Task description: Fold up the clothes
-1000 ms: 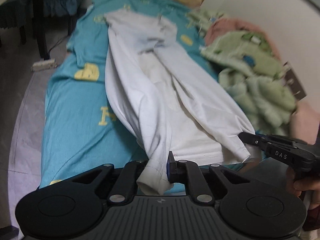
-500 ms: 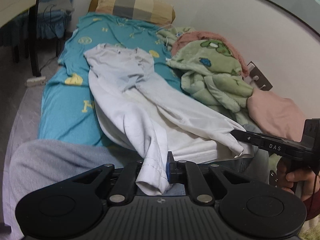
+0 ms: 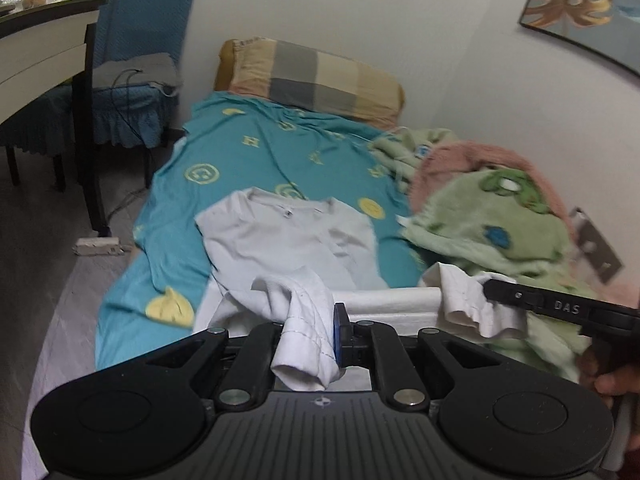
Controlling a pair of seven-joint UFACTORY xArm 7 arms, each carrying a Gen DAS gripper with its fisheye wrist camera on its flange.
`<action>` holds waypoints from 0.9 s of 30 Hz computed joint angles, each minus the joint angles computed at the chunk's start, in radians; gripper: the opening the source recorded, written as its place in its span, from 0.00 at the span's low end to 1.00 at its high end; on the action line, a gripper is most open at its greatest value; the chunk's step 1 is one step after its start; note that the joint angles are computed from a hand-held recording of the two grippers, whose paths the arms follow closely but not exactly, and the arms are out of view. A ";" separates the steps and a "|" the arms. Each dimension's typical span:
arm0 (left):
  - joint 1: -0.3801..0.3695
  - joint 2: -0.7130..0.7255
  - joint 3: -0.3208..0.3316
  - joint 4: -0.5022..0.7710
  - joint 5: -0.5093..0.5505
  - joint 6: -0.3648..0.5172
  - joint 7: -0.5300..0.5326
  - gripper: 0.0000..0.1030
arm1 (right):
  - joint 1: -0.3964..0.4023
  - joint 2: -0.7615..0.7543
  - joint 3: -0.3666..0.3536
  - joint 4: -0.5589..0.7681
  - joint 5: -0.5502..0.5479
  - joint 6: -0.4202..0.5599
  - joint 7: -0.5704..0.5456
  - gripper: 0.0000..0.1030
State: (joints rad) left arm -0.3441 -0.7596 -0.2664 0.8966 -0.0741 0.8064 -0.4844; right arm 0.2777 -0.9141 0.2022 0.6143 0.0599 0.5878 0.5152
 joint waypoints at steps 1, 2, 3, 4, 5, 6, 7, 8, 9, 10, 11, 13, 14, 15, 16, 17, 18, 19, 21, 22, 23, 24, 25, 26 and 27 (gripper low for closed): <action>0.021 0.041 -0.008 -0.007 0.018 -0.039 0.002 0.10 | -0.013 0.054 0.001 0.001 -0.007 -0.045 -0.006 0.08; 0.039 0.083 -0.015 -0.014 0.037 -0.081 0.001 0.10 | -0.028 0.103 0.005 -0.001 -0.017 -0.090 -0.007 0.08; 0.053 0.126 -0.020 -0.023 0.054 -0.123 -0.002 0.10 | -0.044 0.155 0.010 0.000 -0.030 -0.133 -0.007 0.08; 0.067 0.170 -0.024 -0.031 0.073 -0.166 -0.008 0.10 | -0.062 0.208 0.016 0.004 -0.044 -0.175 -0.004 0.08; 0.079 0.217 -0.028 -0.038 0.092 -0.209 -0.018 0.10 | -0.074 0.259 0.017 0.007 -0.054 -0.211 -0.001 0.08; 0.089 0.264 -0.031 -0.042 0.111 -0.250 -0.029 0.11 | -0.086 0.304 0.017 0.007 -0.064 -0.245 0.004 0.08; 0.096 0.308 -0.032 -0.047 0.130 -0.288 -0.040 0.11 | -0.098 0.351 0.018 0.008 -0.075 -0.277 0.010 0.08; 0.102 0.350 -0.033 -0.053 0.151 -0.322 -0.052 0.11 | -0.103 0.394 0.010 0.008 -0.079 -0.301 0.012 0.08; 0.108 0.394 -0.034 -0.056 0.174 -0.355 -0.066 0.12 | -0.103 0.435 0.001 0.014 -0.079 -0.315 0.015 0.08; 0.113 0.434 -0.035 -0.057 0.198 -0.383 -0.083 0.12 | -0.104 0.470 -0.005 0.017 -0.082 -0.325 0.017 0.08; 0.115 0.469 -0.037 -0.057 0.223 -0.403 -0.104 0.12 | -0.106 0.505 -0.011 0.021 -0.085 -0.333 0.019 0.08; 0.121 0.536 -0.044 -0.041 0.295 -0.424 -0.147 0.12 | -0.119 0.557 -0.005 0.030 -0.108 -0.339 0.035 0.08; 0.117 0.561 -0.041 -0.034 0.322 -0.430 -0.163 0.13 | -0.123 0.576 -0.002 0.034 -0.117 -0.340 0.047 0.08; 0.108 0.576 -0.031 -0.034 0.332 -0.435 -0.171 0.13 | -0.121 0.590 -0.005 0.039 -0.121 -0.337 0.054 0.08; 0.098 0.587 -0.021 -0.033 0.345 -0.439 -0.178 0.13 | -0.120 0.604 -0.007 0.046 -0.125 -0.333 0.061 0.08; 0.090 0.590 -0.013 -0.032 0.361 -0.440 -0.182 0.14 | -0.118 0.609 -0.008 0.052 -0.134 -0.327 0.065 0.08; 0.083 0.584 -0.006 -0.033 0.374 -0.435 -0.185 0.16 | -0.117 0.614 -0.009 0.059 -0.142 -0.321 0.069 0.08; 0.076 0.575 -0.002 -0.033 0.380 -0.425 -0.191 0.16 | -0.116 0.619 -0.011 0.065 -0.149 -0.315 0.071 0.08; 0.066 0.550 -0.002 -0.035 0.394 -0.399 -0.207 0.19 | -0.099 0.602 -0.028 0.062 -0.136 -0.307 0.064 0.09; 0.064 0.531 -0.006 -0.038 0.405 -0.385 -0.219 0.21 | -0.092 0.593 -0.035 0.059 -0.129 -0.303 0.059 0.10; 0.063 0.506 -0.015 -0.044 0.419 -0.368 -0.235 0.29 | -0.079 0.573 -0.047 0.050 -0.114 -0.305 0.044 0.10; 0.063 0.481 -0.025 -0.049 0.431 -0.351 -0.250 0.38 | -0.067 0.552 -0.057 0.040 -0.100 -0.305 0.030 0.11; 0.064 0.452 -0.038 -0.056 0.444 -0.334 -0.267 0.43 | -0.068 0.519 -0.054 0.025 -0.095 -0.303 0.035 0.14; 0.063 0.417 -0.050 -0.069 0.453 -0.323 -0.285 0.49 | -0.069 0.487 -0.052 0.011 -0.090 -0.301 0.040 0.17; 0.060 0.381 -0.058 -0.085 0.454 -0.316 -0.297 0.53 | -0.070 0.454 -0.049 -0.004 -0.085 -0.298 0.045 0.25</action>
State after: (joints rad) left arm -0.2838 -0.3790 -0.3248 0.8118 0.3797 0.4908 -0.7813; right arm 0.2081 -0.4603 0.1536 0.6106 -0.0249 0.2901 0.5604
